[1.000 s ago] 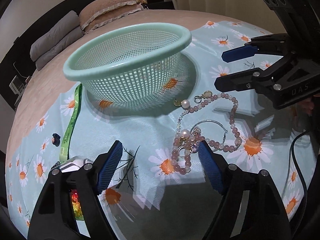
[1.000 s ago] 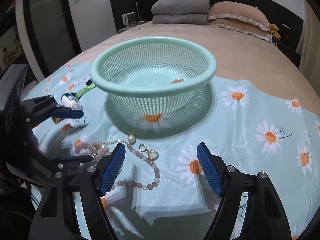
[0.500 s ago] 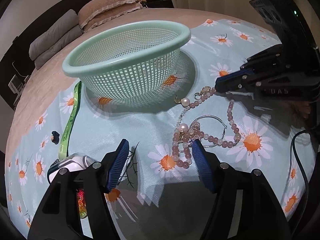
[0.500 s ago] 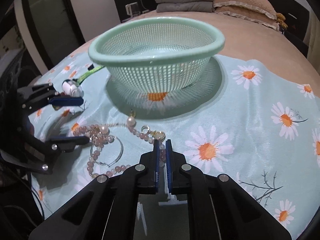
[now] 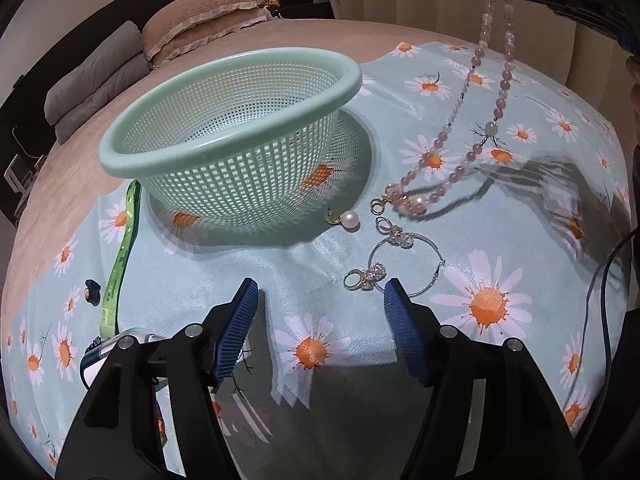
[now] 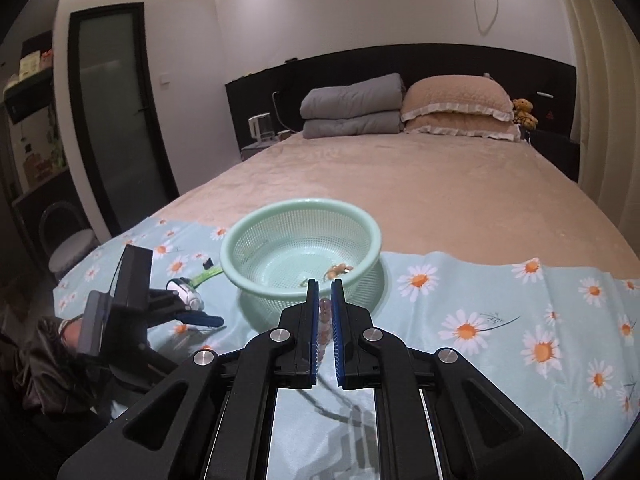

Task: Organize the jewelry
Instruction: 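Reach the right tool to the pink bead necklace and grasp it, then lift the necklace with the right tool and release it into the colander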

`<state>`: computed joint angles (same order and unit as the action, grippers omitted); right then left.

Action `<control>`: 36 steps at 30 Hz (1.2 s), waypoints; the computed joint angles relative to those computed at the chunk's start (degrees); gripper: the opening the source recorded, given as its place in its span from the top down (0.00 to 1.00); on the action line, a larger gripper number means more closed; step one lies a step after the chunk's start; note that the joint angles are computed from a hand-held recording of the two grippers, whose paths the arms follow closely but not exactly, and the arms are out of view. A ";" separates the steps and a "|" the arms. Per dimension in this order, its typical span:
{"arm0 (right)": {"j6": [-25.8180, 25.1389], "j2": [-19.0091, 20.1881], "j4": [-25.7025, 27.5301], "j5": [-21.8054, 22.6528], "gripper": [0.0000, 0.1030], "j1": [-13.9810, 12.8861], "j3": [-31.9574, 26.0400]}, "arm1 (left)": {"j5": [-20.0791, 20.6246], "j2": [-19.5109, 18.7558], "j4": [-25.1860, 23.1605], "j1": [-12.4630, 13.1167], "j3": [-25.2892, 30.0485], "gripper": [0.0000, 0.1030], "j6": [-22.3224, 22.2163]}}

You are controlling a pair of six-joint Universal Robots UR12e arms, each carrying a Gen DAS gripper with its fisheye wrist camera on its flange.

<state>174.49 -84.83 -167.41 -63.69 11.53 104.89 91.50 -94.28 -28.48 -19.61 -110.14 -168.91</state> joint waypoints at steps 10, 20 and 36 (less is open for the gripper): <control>0.44 -0.48 -1.18 -0.06 0.94 -0.55 0.44 | -1.07 -2.55 -2.46 -0.18 2.84 0.56 2.31; 0.01 0.22 0.17 0.51 0.94 -0.68 0.08 | -6.45 -1.36 -4.25 1.01 2.05 0.83 2.23; -3.07 1.51 5.50 0.40 0.91 -0.14 -0.93 | -7.31 2.80 -4.62 2.84 -0.06 0.88 -0.58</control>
<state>171.42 -83.32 -161.91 -63.29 11.40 103.97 84.19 -91.48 -33.10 -16.77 -110.20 -169.49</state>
